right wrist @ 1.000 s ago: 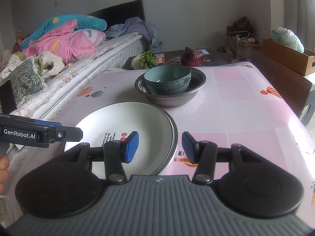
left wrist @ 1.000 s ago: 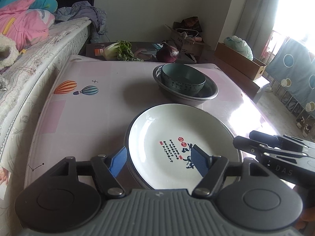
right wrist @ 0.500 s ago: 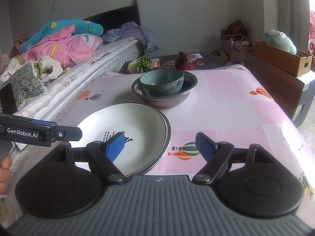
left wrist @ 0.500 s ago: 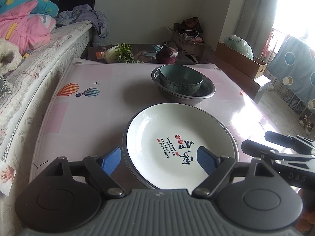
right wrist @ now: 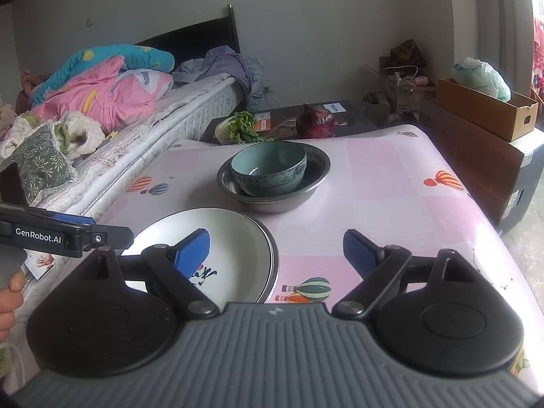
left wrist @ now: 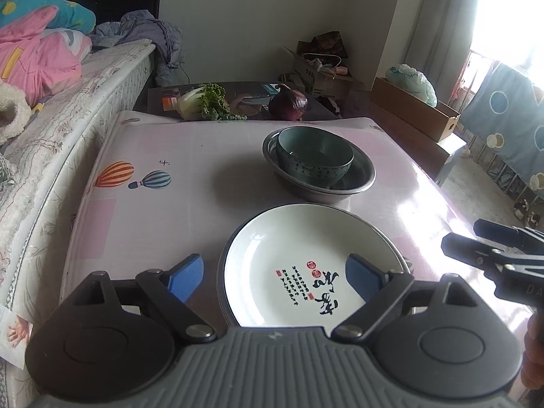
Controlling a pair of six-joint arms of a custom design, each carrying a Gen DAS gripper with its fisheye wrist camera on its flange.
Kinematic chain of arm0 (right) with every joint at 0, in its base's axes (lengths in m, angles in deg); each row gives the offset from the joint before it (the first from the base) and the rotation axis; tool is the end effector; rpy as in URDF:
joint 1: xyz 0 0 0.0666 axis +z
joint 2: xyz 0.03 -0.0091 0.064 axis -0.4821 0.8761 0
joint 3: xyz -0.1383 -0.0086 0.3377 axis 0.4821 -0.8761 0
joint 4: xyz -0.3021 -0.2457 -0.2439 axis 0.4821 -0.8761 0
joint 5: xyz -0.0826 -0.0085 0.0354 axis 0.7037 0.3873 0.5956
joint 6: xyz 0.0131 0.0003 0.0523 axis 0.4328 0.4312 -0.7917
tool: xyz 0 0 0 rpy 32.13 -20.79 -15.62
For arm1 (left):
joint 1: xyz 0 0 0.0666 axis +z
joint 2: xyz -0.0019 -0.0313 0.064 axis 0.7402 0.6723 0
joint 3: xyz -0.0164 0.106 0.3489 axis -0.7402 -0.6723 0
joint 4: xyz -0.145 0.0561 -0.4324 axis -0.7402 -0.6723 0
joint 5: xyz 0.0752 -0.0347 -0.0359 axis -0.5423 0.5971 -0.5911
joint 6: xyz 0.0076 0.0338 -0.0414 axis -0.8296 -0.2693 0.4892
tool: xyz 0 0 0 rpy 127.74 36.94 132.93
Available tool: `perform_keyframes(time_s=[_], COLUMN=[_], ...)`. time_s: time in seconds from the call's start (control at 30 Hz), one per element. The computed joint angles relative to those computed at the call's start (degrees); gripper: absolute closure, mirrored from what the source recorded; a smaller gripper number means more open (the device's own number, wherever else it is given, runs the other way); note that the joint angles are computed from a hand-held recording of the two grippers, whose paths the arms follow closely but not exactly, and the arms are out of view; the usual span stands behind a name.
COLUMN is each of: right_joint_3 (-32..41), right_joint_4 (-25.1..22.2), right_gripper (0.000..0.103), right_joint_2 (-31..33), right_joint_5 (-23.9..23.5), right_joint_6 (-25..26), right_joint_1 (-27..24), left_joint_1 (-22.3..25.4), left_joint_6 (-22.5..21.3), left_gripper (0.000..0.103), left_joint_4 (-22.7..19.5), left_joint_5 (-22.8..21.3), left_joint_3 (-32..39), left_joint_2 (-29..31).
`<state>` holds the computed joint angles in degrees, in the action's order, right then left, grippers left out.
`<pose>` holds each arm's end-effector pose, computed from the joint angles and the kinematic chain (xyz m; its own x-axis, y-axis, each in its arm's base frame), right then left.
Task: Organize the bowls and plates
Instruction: 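Move both grippers to the rim of the basin holding the green bowl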
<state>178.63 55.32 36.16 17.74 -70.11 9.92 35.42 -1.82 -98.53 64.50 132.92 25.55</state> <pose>0.5239 0.3986 0.3756 -0.5250 0.1214 -0.8424 -0.0141 0.9884 0.1512 0.6067 -0.1407 0.4033 -0.6842 0.1658 -0.7102 0.3620 0.9226 -0.1333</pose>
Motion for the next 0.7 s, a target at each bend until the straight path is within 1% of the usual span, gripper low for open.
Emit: perform_keyframes(time_s=[0.1, 0.17, 0.27, 0.3, 0.37, 0.43, 0.5, 0.6, 0.67, 0.7], right_joint_3=[2.46, 4.52, 8.56, 10.24, 13.87, 17.30, 21.12, 25.94, 28.56, 29.61], right_joint_4=[-0.78, -1.71, -3.31, -3.90, -5.63, -6.92, -8.50, -10.86, -12.16, -12.61], right_gripper=[0.017, 0.017, 0.017, 0.018, 0.018, 0.019, 0.024, 0.030, 0.036, 0.038], right_joint_2=[1.07, 2.18, 4.88, 6.20, 8.95, 11.76, 14.88, 18.95, 21.23, 22.35], right_joint_5=[-1.90, -3.23, -5.79, -7.13, -9.03, -11.24, -12.94, -15.33, -16.84, -17.68], right_joint_6=[0.07, -0.38, -1.27, -1.70, -2.97, -3.93, -4.55, -5.41, -6.11, -6.63], right_joint_1=[-1.97, -3.32, -5.78, -6.81, -8.26, -9.75, -10.97, -12.48, -13.22, -13.55], left_joint_1=[0.05, 0.11, 0.09, 0.02, -0.04, 0.01, 0.05, -0.06, -0.13, -0.11], left_joint_6=[-0.81, -0.51, -0.16, -0.02, 0.29, 0.64, 1.58, 2.15, 1.82, 1.62], left_gripper=[0.011, 0.011, 0.011, 0.013, 0.020, 0.030, 0.033, 0.038, 0.038, 0.038], left_joint_4=[-0.71, -1.12, -1.93, -2.83, -5.74, -9.20, -13.22, -17.43, -19.32, -20.79], left_joint_5=[-0.11, -0.56, -1.11, -1.49, -1.54, -0.87, -0.30, -0.42, -0.49, -0.18], left_joint_3=[5.40, 9.24, 16.12, 18.64, 25.22, 31.88, 39.55, 48.50, 52.62, 55.48], left_joint_2=[3.87, 6.78, 12.21, 14.15, 19.12, 23.96, 29.49, 35.79, 38.69, 40.57])
